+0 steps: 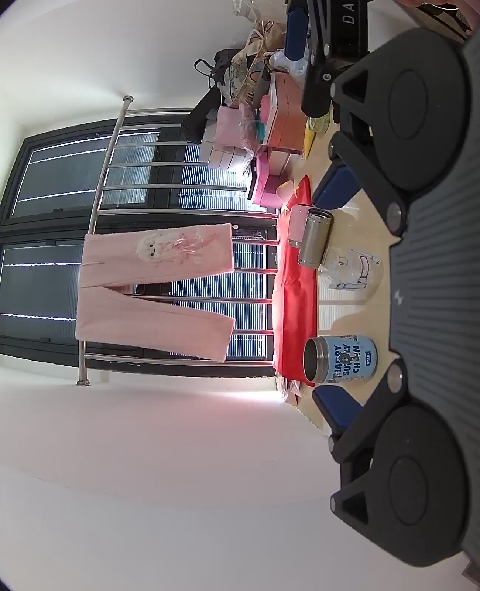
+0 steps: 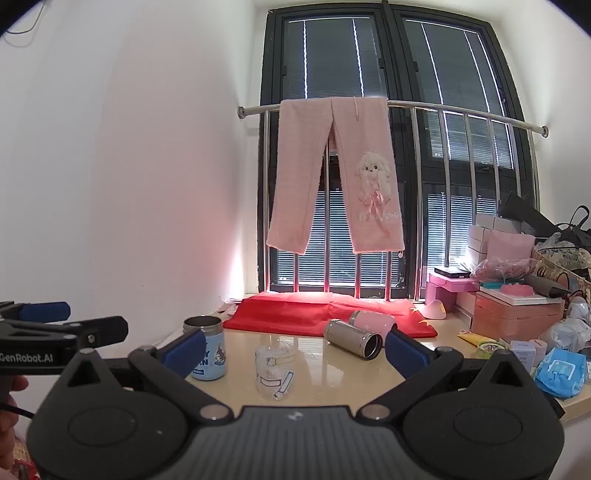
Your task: Flip cup upright
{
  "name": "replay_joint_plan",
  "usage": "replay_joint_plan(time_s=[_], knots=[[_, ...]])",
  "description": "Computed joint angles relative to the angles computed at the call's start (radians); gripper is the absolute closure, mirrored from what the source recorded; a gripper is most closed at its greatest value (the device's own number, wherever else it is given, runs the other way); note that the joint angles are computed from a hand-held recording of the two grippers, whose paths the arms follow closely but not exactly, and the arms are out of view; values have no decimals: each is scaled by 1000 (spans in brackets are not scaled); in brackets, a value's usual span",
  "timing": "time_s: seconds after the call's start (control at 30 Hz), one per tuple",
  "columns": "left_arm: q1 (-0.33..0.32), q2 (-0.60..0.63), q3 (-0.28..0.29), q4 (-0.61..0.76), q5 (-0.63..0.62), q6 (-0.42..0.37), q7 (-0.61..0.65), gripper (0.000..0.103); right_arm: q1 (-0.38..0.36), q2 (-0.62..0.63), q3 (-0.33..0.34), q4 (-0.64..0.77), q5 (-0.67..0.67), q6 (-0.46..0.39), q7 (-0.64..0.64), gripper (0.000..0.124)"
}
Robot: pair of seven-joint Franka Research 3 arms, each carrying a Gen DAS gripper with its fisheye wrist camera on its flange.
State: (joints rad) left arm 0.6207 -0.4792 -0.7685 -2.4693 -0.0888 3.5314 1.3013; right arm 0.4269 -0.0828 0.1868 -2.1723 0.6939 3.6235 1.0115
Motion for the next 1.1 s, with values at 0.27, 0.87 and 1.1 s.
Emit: replay_joint_plan(time_s=[0.27, 0.87, 1.1], knots=[[7, 4, -9, 4, -5, 1, 5, 0, 0, -3, 0, -3, -2, 0, 2, 21], [8, -6, -14, 0, 1, 5, -5, 0, 0, -19, 9, -24, 17, 29, -13, 21], [7, -5, -14, 0, -2, 6, -2, 0, 5, -18, 13, -22, 41, 40, -32, 21]])
